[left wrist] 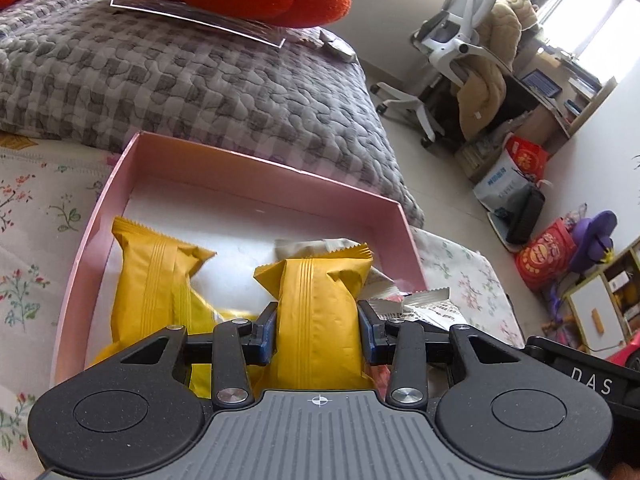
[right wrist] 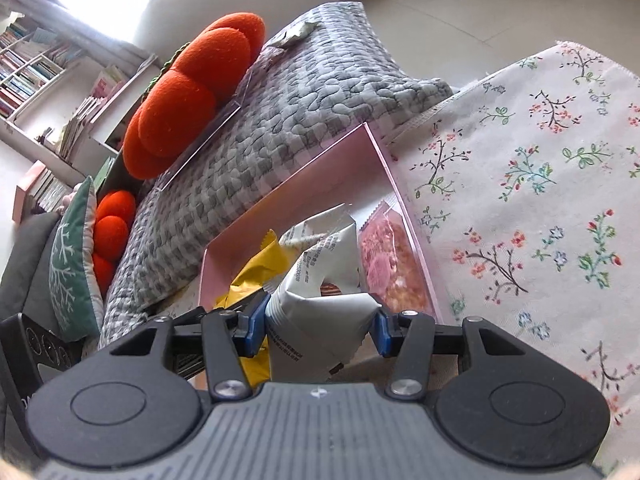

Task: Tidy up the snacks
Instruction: 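Carry both packets into the pink box and open both grippers, then move both grippers back toward the red wrappers on the bed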

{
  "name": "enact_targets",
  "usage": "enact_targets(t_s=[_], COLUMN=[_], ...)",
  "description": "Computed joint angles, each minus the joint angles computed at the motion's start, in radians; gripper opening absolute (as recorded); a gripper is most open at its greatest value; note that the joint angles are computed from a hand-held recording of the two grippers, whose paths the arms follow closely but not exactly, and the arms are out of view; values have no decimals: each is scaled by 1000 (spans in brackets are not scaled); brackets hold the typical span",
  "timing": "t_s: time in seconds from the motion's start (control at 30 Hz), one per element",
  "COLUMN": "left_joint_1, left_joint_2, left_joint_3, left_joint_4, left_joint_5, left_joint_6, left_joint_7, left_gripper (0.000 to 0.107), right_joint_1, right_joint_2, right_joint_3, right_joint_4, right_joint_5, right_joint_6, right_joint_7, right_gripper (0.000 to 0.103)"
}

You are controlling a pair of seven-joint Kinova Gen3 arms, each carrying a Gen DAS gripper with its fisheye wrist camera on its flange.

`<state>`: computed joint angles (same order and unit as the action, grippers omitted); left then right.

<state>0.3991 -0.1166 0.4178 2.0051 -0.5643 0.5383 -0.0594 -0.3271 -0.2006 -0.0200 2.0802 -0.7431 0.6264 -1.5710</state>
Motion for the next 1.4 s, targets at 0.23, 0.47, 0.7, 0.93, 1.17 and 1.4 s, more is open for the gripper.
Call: enact_targets(t_s=[0.23, 0.47, 0.7, 0.93, 1.17, 1.4], left_joint_1=[0, 35, -8, -43, -68, -87], left_joint_2=[31, -5, -100, -178, -210, -239], left_joint_3=[10, -1, 75, 152, 240, 333], left_joint_4=[14, -9, -26, -47, -79, -87], left_joint_5=[-125, -169, -115, 0, 93, 155], left_joint_6=[-39, 52, 185, 353, 493, 562], left_joint_7=[112, 149, 113, 38, -32, -64], left_gripper=[38, 49, 56, 57, 57, 57], right_joint_1=[-9, 13, 11, 13, 4, -12], right_joint_2=[17, 7, -54, -124, -185, -217], right_joint_3=[-7, -34, -21, -14, -90, -132], right_joint_4=[12, -16, -40, -63, -92, -98], right_joint_5=[-12, 102, 162, 236, 388, 447], right_joint_6=[-70, -45, -13, 45, 156, 218], right_joint_7=[13, -97, -125, -152, -185, -210], right_gripper=[51, 57, 57, 51, 51, 53])
